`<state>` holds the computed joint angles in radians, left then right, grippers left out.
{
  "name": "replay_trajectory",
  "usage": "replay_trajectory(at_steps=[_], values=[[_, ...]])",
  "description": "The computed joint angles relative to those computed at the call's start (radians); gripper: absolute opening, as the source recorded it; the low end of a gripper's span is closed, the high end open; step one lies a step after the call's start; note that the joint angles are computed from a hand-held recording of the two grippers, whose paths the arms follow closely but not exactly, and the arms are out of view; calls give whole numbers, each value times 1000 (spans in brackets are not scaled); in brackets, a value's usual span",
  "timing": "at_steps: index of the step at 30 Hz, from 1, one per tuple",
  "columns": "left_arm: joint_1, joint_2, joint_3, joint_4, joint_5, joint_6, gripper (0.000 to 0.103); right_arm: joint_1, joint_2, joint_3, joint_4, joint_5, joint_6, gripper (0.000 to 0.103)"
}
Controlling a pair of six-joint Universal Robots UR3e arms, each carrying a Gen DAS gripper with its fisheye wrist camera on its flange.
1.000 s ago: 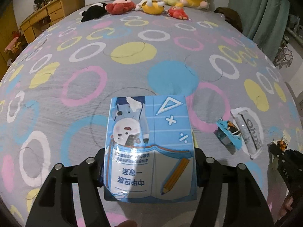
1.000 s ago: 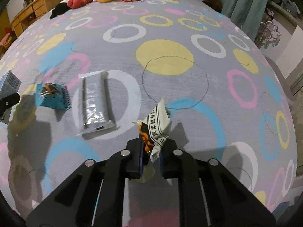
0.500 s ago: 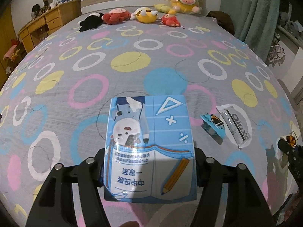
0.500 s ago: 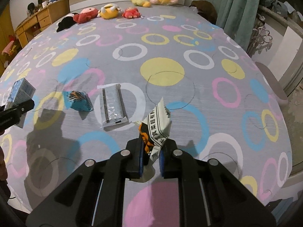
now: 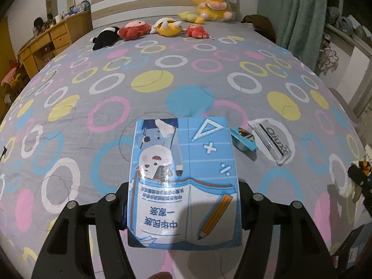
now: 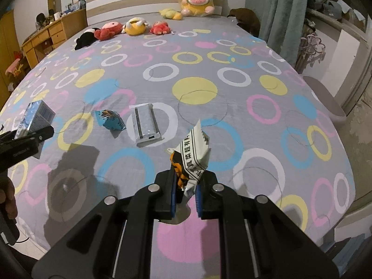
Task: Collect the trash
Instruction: 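Carry the blue-white box and sachet over the plastic bag with both tools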
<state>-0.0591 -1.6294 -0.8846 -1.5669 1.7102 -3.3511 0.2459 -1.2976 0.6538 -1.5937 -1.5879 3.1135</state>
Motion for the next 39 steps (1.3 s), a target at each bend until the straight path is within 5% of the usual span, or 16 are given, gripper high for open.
replay_trajectory(at_steps=[20, 39], values=[[-166, 119, -47, -23, 30, -14, 63, -30, -389, 273, 34, 35, 40, 13], [-461, 105, -18, -48, 97, -56, 63, -117, -723, 378, 271, 61, 53, 13]])
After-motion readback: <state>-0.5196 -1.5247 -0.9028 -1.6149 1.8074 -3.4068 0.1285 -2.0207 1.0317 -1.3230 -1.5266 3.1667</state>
